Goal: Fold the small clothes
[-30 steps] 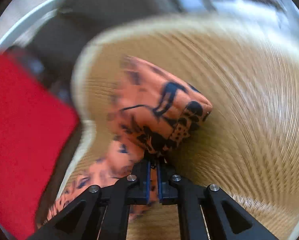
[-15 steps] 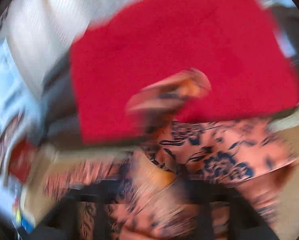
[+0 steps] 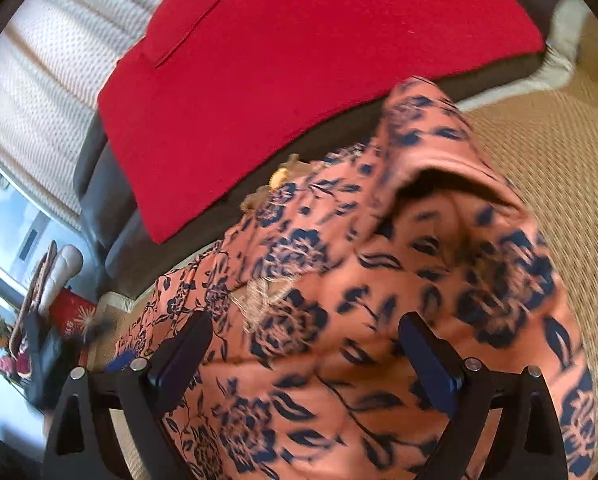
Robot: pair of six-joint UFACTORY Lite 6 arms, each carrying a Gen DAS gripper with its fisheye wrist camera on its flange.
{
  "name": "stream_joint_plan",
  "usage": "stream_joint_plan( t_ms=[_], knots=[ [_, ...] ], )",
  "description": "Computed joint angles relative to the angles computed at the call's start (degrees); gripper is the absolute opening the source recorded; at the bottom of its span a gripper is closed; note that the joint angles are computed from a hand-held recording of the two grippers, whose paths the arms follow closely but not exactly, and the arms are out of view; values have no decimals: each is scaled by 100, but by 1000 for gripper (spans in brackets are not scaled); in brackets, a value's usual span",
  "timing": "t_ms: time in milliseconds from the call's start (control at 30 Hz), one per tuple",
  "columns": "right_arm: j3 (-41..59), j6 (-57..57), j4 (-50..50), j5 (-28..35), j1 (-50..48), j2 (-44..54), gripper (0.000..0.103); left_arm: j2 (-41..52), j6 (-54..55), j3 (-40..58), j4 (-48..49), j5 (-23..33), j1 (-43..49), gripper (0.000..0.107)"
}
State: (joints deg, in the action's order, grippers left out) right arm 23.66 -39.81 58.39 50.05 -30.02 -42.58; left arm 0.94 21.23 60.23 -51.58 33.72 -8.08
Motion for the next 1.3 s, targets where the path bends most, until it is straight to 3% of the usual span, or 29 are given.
stream_joint_plan(
  t_ms=[100, 200, 267, 300, 367, 500, 567, 633, 700, 767, 800, 867, 900, 933, 967, 1033, 1100, 1200, 1300],
  knots=[
    [-301, -546, 55, 707, -927, -282, 96, 1799, -734, 1441, 95, 80, -321, 101],
    [-393, -728, 59, 1105, -1426, -437, 96, 2869, -1697, 2320, 702, 226, -502, 78],
    [-327, -956, 39, 1387, -1840, -350, 96, 2949, -2153, 2500, 1368, 136, -631, 9],
    [-326, -1004, 52, 1406, -1886, -321, 96, 2735, -2183, 2344, 1399, 66, -632, 5],
    [-126, -1150, 16, 1473, -2096, -101, 96, 1682, -2097, 1632, 1537, -500, -700, 5],
    [322, -1374, 236, 1654, -2470, 315, 96, -380, -2884, 190, 2990, -1180, -887, 6],
    [712, -1352, 551, 1609, -2438, 785, 98, -284, -3042, -72, 3304, -1188, -904, 6],
    [1172, -1176, 824, 1284, -2015, 1429, 102, 543, -2580, 144, 2955, -845, -825, 7],
    [1798, -985, 1029, 888, -1335, 2408, 102, 1014, -2351, 121, 2731, -851, -826, 8],
    [2454, -1017, 1072, 623, -847, 3597, 102, 828, -2048, -45, 2412, -928, -756, 10],
    [2682, -728, 741, 131, -631, 4152, 101, 624, -2038, -79, 2336, -726, -648, 13],
    [2826, -213, 464, -168, -547, 4544, 101, -122, -1476, -445, 1781, -404, -170, 39],
    [2817, -315, 433, 42, -654, 4380, 101, -721, -986, -731, 1393, -230, 256, 48],
    [2630, -437, 519, 132, -701, 3978, 101, -1166, -645, -982, 1162, -154, 613, 70],
    [2293, -781, 782, 327, -815, 3403, 101, -1578, -74, -1163, 796, 155, 1209, 80],
    [1855, -970, 705, 250, -789, 2652, 101, -2008, 754, -1404, 395, 452, 2409, 80],
    [1141, -974, 350, -122, -568, 1692, 101, -1878, 1205, -1212, 292, 876, 3608, 80],
    [270, -918, -49, -524, -306, 715, 101, -975, 1889, -648, -129, 1316, 5366, 80],
    [-413, -608, -320, -646, -56, 27, 101, 336, 1808, 109, -470, 1206, 6171, 80]
  ],
)
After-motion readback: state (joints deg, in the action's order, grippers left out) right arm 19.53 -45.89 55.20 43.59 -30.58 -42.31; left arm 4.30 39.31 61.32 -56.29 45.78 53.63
